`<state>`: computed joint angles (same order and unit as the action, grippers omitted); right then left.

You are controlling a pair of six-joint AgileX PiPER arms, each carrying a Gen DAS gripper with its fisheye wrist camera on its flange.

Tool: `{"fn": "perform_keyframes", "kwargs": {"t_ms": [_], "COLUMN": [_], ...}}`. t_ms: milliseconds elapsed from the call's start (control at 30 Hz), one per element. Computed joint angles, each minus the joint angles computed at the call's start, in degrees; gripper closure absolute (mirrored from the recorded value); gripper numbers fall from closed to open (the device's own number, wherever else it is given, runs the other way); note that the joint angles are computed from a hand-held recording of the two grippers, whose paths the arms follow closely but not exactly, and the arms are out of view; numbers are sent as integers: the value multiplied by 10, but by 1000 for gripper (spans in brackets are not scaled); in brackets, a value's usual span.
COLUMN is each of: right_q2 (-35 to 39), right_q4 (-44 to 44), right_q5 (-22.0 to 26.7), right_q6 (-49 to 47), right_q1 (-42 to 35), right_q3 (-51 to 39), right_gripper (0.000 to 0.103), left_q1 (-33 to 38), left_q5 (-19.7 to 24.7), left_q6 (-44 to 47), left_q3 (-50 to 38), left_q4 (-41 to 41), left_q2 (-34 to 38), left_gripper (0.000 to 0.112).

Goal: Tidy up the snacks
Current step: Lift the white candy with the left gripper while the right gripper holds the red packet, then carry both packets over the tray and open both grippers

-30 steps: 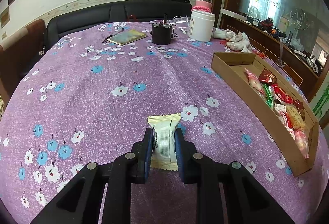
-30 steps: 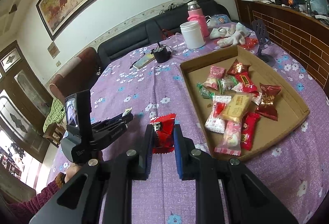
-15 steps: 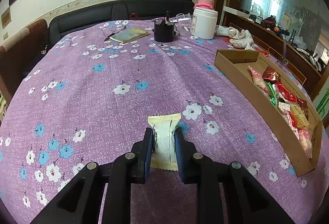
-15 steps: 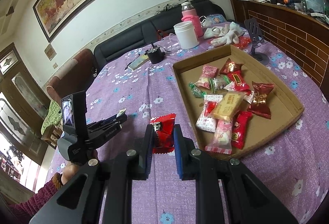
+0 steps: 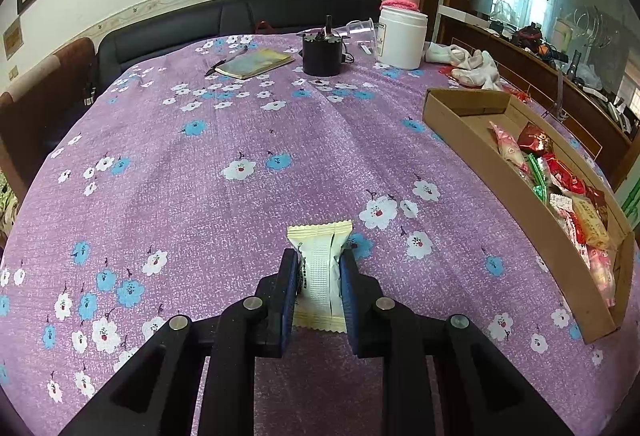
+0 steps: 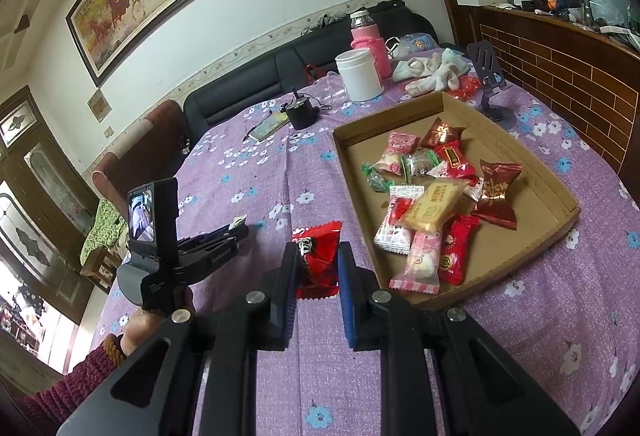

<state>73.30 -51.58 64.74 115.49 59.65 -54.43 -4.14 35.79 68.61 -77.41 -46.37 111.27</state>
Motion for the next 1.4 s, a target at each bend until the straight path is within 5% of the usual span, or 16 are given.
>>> {"fn": "perform_keyframes", "kwargs": {"t_ms": [900, 1400], "right_q2": [-20, -163], "right_q4": [3, 11], "right_q5": [-37, -51], "right_q6": [-5, -5], "right_q1": [-55, -164], "right_q3": [21, 117], "right_gripper": [85, 85], "left_q1": [-9, -112], "left_q5": [52, 191], "left_q6": [-32, -29], "left_q3": [-24, -11], "left_q4": [46, -2], "left_q2": [3, -90], "left_gripper": [92, 92]}}
